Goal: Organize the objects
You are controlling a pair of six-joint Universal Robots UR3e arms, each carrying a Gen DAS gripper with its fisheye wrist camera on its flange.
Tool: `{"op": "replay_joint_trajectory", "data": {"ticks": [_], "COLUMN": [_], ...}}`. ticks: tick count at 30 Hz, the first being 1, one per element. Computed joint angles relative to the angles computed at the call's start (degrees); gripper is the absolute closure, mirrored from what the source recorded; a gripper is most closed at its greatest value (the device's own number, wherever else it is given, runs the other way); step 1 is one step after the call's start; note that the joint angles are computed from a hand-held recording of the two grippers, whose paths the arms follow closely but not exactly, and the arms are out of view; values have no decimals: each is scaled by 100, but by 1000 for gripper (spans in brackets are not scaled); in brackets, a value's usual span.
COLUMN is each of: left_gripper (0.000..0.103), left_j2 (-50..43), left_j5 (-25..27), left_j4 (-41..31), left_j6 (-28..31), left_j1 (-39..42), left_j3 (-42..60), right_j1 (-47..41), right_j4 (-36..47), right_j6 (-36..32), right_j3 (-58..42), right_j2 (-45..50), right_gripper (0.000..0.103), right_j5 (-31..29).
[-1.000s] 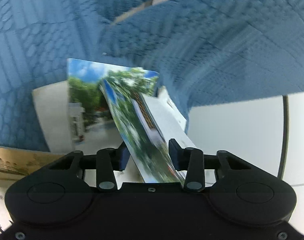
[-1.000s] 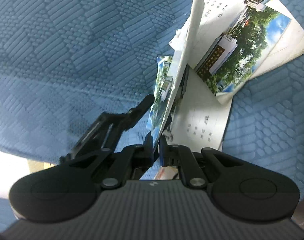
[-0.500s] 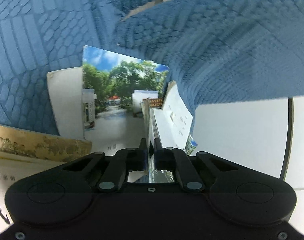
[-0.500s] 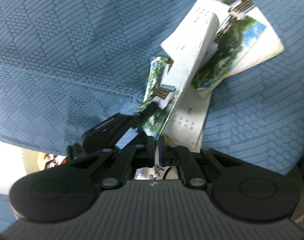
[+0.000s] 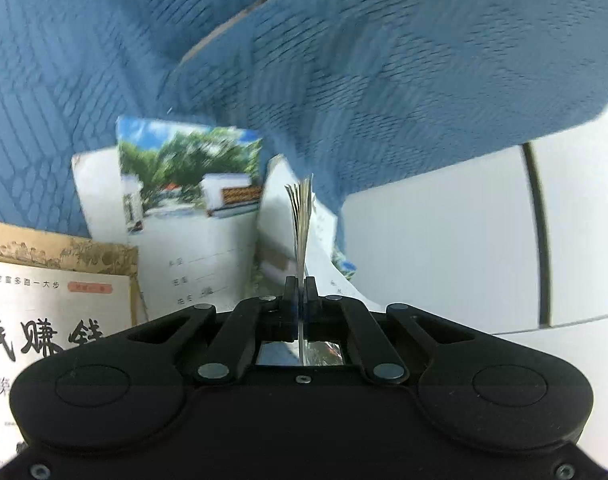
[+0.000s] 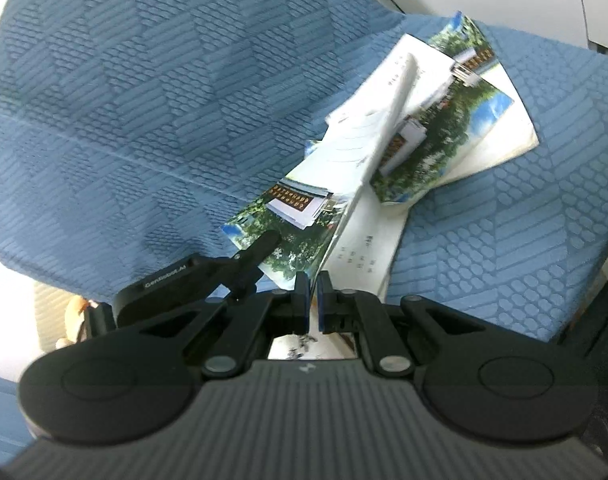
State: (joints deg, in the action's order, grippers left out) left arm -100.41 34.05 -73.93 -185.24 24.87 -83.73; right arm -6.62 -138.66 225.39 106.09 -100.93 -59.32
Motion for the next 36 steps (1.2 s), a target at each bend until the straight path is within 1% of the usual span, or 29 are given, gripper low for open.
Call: {"op": "replay_joint_trajectory", "data": {"ticks": [4,6,9,10,14,17,18,20,23,26,27,28,29,31,33,36], "left_gripper": [102,102,102,102,102,102,102,101,101,101,101,101,101,100,100,100], "left_j2": [672,970,1504,1678,2228,2390,2419,2421,2425,2491,2544,2621,2770,3031,3311,3797], "left_j5": [-136,-216,-376,-419,-576,-573,-570,-543,-435,-203,-95,30,115,345,549,936], "left_j4": [-311,-708,-1372,-1694,-3469,-5088,-5492,-6579,-8021,-9309,-9627,-9899,-9929,-10247,-10324,-10508], "left_j6": [291,459,839,1026,2083,3112,3392,4140,5208,6277,6585,6883,7033,7467,7675,8143], "left_j1": [257,440,840,1003,1791,2449,2645,3135,3836,4576,4815,5059,5210,5646,5979,6596], "left_j3": [-134,-93,-123,-108,284,1029,1219,1804,2524,2968,3008,2989,2765,2454,2098,1579], "right_j1": [-118,-158,-221,-230,-176,-79,-31,80,279,464,507,548,580,662,797,991], "right_j4": [230,377,637,704,938,1117,1137,1110,1082,1059,1039,1017,993,997,905,720], "right_j6": [-157,-261,-354,-364,-548,-733,-748,-723,-742,-806,-836,-855,-906,-1004,-1056,-1158], "right_j3": [-188,-298,-497,-556,-850,-1120,-1205,-1350,-1588,-1739,-1739,-1721,-1677,-1586,-1460,-1255], "right_j2": [-224,-331,-439,-462,-483,-375,-318,-188,11,179,211,231,250,237,249,298], "right_gripper": [96,96,96,96,96,96,96,96,96,96,96,96,96,96,96,96], "right_j5": [250,391,649,731,950,1217,1298,1433,1478,1477,1477,1476,1472,1388,1227,990]}}
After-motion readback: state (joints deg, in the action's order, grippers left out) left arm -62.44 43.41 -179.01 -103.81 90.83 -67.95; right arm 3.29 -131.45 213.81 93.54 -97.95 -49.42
